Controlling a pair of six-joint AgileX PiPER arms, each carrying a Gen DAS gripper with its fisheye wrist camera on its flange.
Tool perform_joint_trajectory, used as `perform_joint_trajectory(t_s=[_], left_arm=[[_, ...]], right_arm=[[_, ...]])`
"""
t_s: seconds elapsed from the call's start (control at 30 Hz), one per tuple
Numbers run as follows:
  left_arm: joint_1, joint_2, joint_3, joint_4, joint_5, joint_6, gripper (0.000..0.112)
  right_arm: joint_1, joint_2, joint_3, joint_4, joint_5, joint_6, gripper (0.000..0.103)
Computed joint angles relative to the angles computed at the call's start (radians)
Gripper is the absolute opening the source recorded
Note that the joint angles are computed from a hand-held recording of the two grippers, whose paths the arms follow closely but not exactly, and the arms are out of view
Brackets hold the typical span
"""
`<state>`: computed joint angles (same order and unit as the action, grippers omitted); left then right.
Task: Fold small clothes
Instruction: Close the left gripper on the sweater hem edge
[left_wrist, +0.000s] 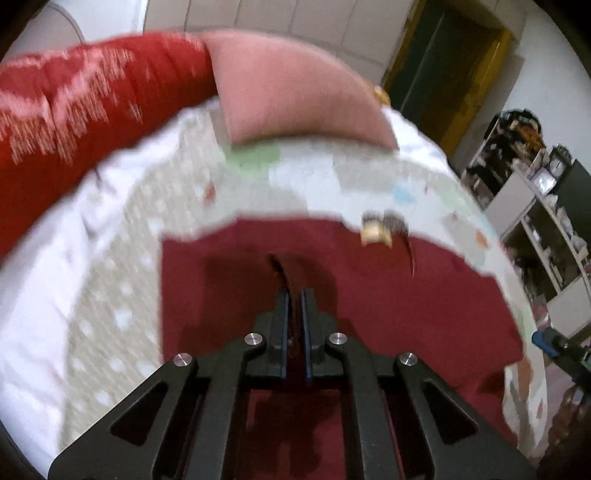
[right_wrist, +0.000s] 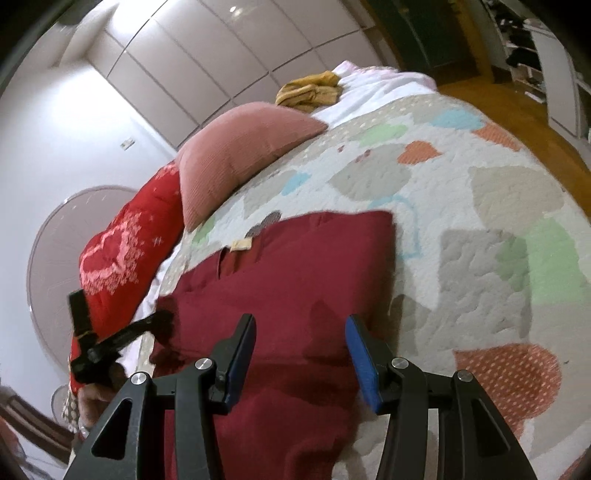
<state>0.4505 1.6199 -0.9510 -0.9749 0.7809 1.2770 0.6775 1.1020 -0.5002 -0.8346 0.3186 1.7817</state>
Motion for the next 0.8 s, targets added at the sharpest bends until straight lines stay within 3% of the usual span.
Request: perform_joint_trajectory(t_s=[0.1,0.23,0.33,0.4,0.47,0.5,0.53,0.6,0.67,0.77,0.8], left_arm=[[0.066,0.012,-0.057,-0.024,0.039,-0.011,0.003],[0.107,0.079,-0.091,0.021,0.016,-0.049,0.003],[0.145,0.145,-0.132,0.078,0.128,-0.094,0.003],[0.153,0.142,-0.120,0.080,0.153,-0.095,0.003],[0.149,0.115,-0.090,0.078,0.159,-0.070,0.009],[0.146,0.101,-0.076,0.079,0.166,-0.062,0.020],[0.144,0.085,-0.062,0.081,0.176,-0.057,0.040],[0.130,0.053,-0.023,0.069,0.173,-0.043,0.071],[0.096,0.022,0.015,0.063,0.120,-0.027,0.073],[-0.012,-0.007,0.064,0.133,-0.066,-0.099,0.073],[-0.029,0.004,0.065,0.153,-0.086,-0.123,0.073]], right_arm=[[-0.010,0.018,-0.038,-0.038,0.019,0.005,0.048],[-0.028,0.127,-0.136,0.023,0.048,-0.116,0.048],[-0.044,0.160,-0.150,0.026,0.006,-0.117,0.048],[-0.035,0.166,-0.143,-0.001,-0.006,-0.083,0.048],[-0.030,0.176,-0.140,0.038,-0.013,-0.116,0.048],[-0.035,0.180,-0.137,0.095,-0.021,-0.171,0.048],[-0.031,0.181,-0.132,0.113,-0.022,-0.187,0.048],[-0.034,0.172,-0.115,0.136,-0.028,-0.203,0.048],[-0.036,0.156,-0.097,0.129,-0.031,-0.185,0.048],[-0.044,0.134,-0.074,0.125,-0.052,-0.162,0.048],[-0.048,0.127,-0.069,0.138,-0.059,-0.173,0.048]])
